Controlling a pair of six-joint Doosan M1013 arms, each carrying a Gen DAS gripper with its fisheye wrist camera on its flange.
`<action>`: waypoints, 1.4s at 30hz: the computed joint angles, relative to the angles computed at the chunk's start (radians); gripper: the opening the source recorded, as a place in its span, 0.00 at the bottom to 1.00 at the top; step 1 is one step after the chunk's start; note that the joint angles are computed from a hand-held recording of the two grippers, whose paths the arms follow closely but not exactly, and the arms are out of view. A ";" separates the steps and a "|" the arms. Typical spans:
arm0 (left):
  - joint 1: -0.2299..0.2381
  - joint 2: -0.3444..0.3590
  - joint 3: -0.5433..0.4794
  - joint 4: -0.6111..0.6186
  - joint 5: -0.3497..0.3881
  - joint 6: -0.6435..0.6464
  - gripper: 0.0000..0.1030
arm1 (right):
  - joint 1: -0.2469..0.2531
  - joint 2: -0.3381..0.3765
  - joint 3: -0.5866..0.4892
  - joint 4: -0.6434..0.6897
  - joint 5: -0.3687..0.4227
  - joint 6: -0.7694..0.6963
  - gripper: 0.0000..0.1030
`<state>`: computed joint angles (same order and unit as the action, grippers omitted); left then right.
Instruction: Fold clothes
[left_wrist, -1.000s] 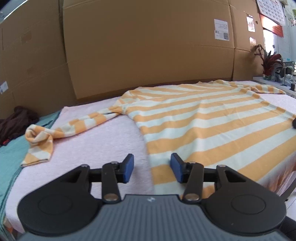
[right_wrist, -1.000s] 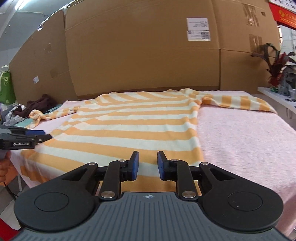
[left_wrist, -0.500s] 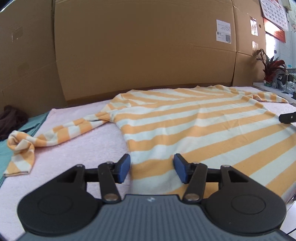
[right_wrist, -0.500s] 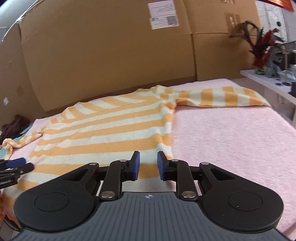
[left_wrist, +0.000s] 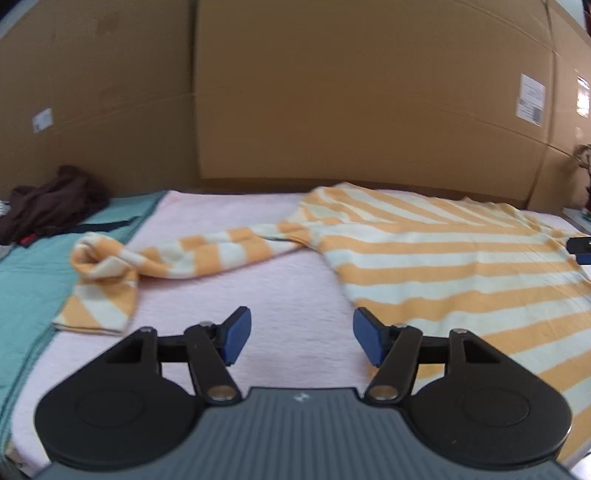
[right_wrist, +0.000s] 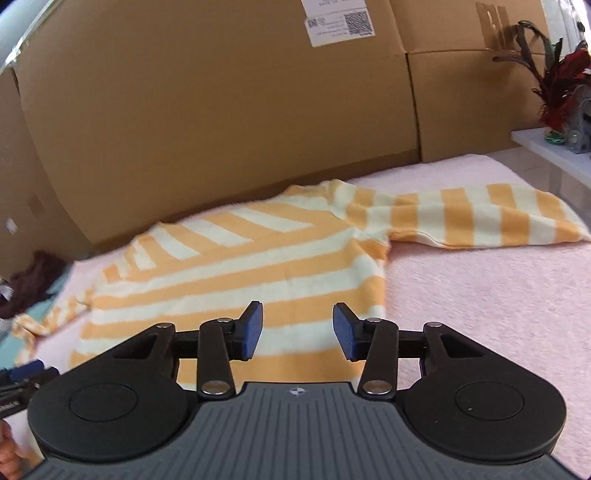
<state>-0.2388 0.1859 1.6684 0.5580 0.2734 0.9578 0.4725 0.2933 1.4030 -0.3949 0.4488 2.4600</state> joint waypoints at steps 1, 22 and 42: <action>0.004 0.000 -0.001 0.113 0.024 -0.117 0.65 | 0.003 0.009 -0.008 0.020 -0.020 -0.024 0.47; 0.094 0.064 -0.077 0.158 0.186 -0.192 0.52 | 0.005 0.043 0.020 -0.041 -0.140 0.190 0.59; 0.203 0.046 -0.142 0.183 0.213 -0.292 0.08 | 0.006 0.039 0.030 -0.086 -0.137 0.214 0.59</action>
